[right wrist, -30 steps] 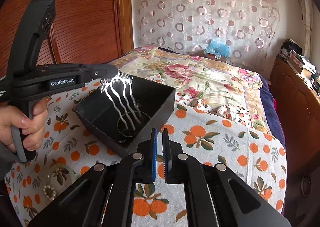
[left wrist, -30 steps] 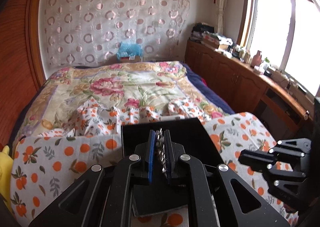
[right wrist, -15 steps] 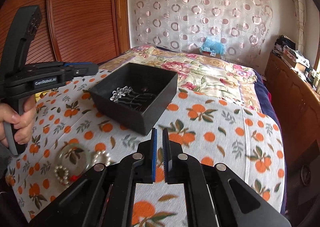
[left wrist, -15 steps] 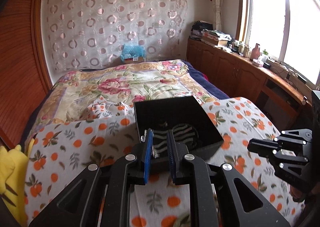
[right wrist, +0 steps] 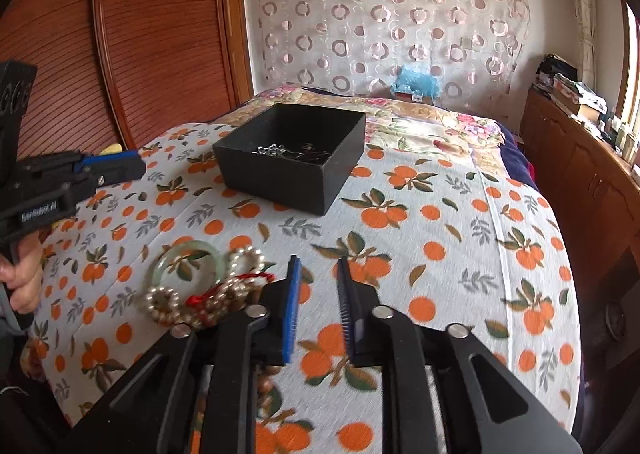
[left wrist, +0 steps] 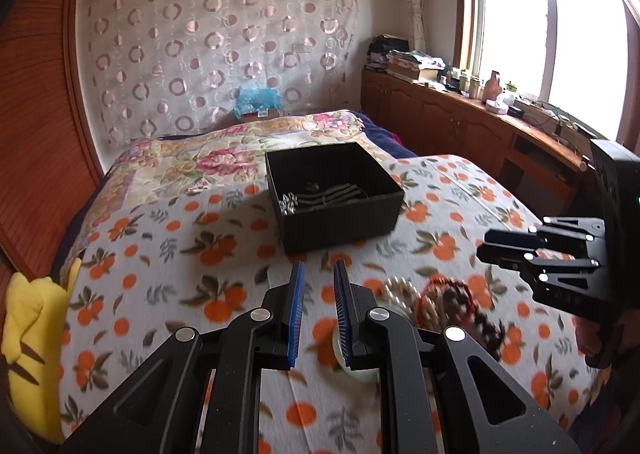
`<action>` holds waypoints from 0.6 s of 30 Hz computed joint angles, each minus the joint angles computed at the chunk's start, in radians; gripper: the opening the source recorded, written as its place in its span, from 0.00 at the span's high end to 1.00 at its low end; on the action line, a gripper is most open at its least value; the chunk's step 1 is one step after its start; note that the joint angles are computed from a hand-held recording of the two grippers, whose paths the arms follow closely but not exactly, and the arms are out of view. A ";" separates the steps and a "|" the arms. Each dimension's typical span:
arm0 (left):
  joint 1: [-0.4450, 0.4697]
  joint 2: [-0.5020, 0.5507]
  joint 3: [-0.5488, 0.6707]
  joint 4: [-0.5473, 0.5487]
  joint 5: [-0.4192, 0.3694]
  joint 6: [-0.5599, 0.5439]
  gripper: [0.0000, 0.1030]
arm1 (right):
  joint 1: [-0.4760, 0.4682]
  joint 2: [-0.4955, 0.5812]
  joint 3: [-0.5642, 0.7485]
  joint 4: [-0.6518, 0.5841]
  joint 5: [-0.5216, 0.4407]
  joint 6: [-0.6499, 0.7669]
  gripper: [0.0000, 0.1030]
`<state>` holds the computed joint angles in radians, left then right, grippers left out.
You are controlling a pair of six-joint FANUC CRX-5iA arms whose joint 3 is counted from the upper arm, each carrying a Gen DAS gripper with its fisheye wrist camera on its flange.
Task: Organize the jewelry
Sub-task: 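Move both grippers back toward the remaining jewelry pile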
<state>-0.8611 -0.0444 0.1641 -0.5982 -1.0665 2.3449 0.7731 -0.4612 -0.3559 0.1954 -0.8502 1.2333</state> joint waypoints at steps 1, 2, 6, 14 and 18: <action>-0.007 -0.007 -0.008 -0.003 -0.001 0.007 0.86 | 0.009 -0.007 -0.005 0.002 -0.003 -0.008 0.64; -0.013 -0.015 -0.020 -0.003 -0.001 0.016 0.86 | 0.014 -0.010 -0.007 0.002 -0.006 -0.013 0.61; -0.029 -0.033 -0.051 0.003 -0.002 0.033 0.79 | 0.032 -0.003 -0.006 -0.020 -0.030 -0.011 0.59; -0.027 -0.056 -0.104 0.029 0.013 0.064 0.79 | -0.010 0.043 0.039 -0.154 -0.054 0.047 0.63; -0.017 -0.056 -0.114 0.049 0.024 0.065 0.79 | -0.034 0.067 0.073 -0.202 -0.087 0.080 0.82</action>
<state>-0.8780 -0.1000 0.0505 -0.5495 -1.0421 2.4098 0.7386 -0.3939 -0.2831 -0.0071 -0.9375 1.3136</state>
